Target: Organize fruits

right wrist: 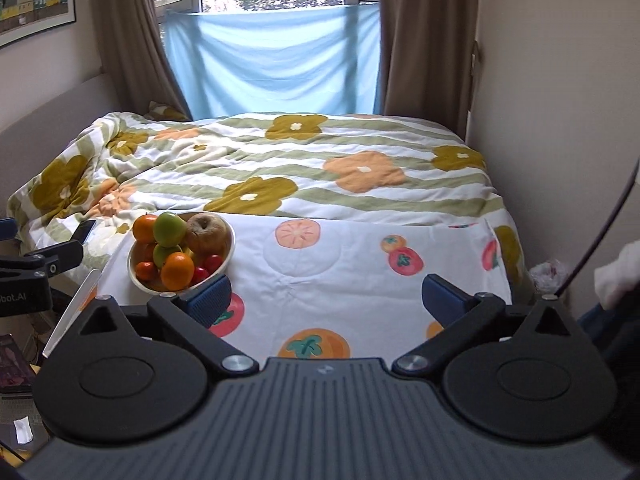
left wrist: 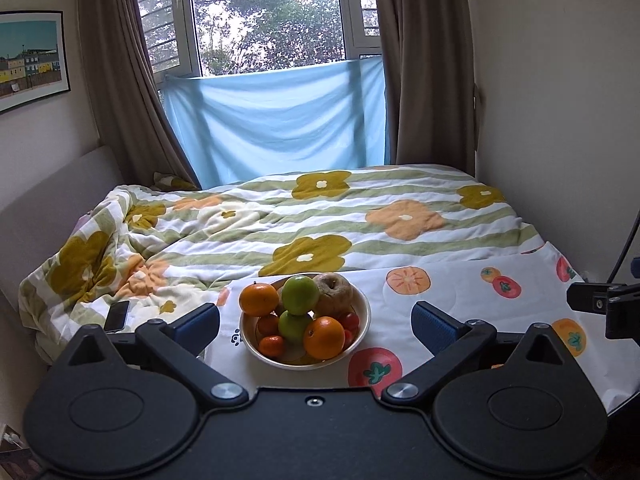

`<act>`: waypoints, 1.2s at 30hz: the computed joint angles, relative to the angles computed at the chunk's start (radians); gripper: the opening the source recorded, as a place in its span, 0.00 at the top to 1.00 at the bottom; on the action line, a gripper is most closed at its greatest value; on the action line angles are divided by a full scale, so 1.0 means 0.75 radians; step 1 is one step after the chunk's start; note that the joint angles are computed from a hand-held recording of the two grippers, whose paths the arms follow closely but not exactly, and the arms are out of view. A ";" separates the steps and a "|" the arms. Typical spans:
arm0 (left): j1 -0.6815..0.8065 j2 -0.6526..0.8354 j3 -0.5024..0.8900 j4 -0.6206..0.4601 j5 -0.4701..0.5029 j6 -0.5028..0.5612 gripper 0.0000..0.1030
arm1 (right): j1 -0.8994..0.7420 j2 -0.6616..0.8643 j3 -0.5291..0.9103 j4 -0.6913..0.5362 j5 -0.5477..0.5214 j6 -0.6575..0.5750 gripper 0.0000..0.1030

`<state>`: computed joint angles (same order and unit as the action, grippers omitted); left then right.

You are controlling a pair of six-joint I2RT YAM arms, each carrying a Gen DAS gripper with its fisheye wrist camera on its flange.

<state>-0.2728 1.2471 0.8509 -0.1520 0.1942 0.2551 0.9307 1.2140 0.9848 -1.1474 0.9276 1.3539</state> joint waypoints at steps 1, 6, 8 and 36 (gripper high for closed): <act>-0.005 -0.027 -0.018 -0.007 -0.008 -0.004 0.00 | 0.040 0.017 0.016 -0.086 0.009 0.100 0.00; -0.038 -0.131 -0.090 -0.070 -0.056 0.006 0.00 | 0.191 0.094 0.056 -0.344 -0.015 0.416 0.00; -0.050 -0.163 -0.115 -0.085 -0.077 0.016 0.00 | 0.235 0.106 0.056 -0.398 -0.027 0.514 0.00; -0.042 -0.161 -0.125 -0.053 -0.076 0.016 0.00 | 0.214 0.123 0.062 -0.421 -0.067 0.553 0.00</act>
<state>-0.3046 1.1265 0.7575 -0.1915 0.1370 0.2668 1.0910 1.3060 1.0309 -1.4630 0.8771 1.7686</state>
